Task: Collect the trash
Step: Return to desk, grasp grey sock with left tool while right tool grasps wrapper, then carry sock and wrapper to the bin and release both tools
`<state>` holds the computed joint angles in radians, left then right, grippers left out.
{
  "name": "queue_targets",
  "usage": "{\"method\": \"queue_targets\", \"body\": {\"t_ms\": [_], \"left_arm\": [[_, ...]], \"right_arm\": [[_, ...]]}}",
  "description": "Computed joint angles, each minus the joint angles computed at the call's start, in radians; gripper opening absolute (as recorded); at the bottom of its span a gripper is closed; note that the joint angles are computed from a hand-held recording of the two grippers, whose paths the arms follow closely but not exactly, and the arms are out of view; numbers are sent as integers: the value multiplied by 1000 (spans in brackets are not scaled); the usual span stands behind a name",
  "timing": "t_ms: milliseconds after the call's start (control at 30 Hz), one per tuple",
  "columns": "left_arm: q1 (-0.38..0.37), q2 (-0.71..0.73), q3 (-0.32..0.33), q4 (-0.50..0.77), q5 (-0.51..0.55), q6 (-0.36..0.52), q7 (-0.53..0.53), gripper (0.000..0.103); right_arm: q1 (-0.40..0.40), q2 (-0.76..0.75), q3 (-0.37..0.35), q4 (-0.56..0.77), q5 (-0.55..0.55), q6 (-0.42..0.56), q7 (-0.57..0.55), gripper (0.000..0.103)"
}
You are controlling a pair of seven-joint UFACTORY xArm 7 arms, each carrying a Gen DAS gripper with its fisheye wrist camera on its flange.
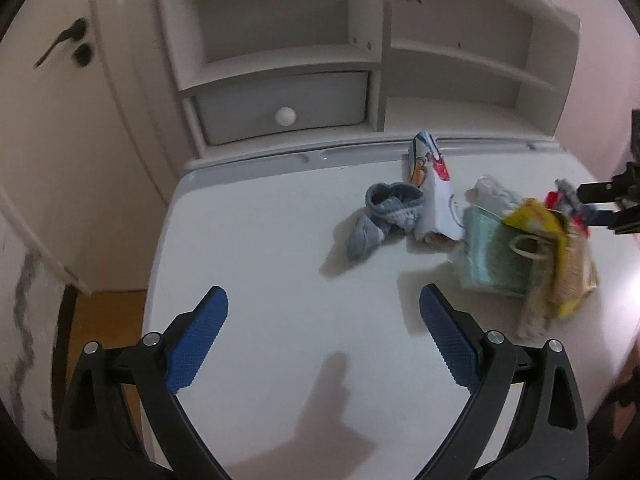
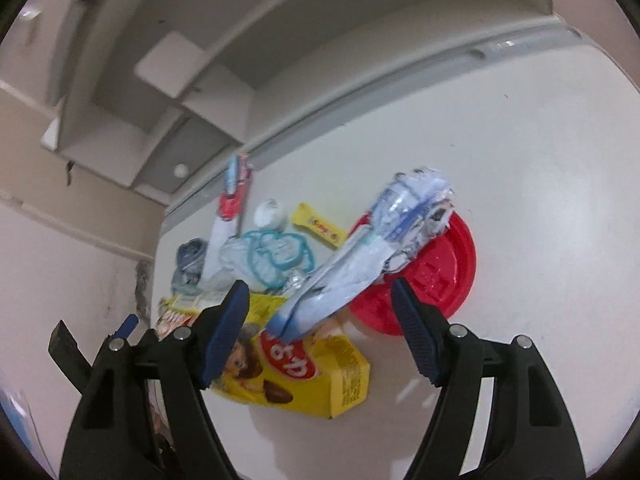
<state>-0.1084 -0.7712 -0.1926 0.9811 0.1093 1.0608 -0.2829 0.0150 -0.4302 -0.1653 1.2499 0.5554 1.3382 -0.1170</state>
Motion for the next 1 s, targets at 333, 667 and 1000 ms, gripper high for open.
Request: {"method": "queue_targets", "body": {"t_ms": [333,667,1000], "left_arm": [[-16,180,39,85,-7,-40,97,60],[-61,215,51,107,-74,-17,137,12],[-27,147,-32,210,-11,54,-18,1]], "right_arm": [[2,-17,-24,5,60,4,-38,16],[8,-89,-73,4,51,75,-148,16],[-45,-235,-189,-35,-32,71,-288,16]]}}
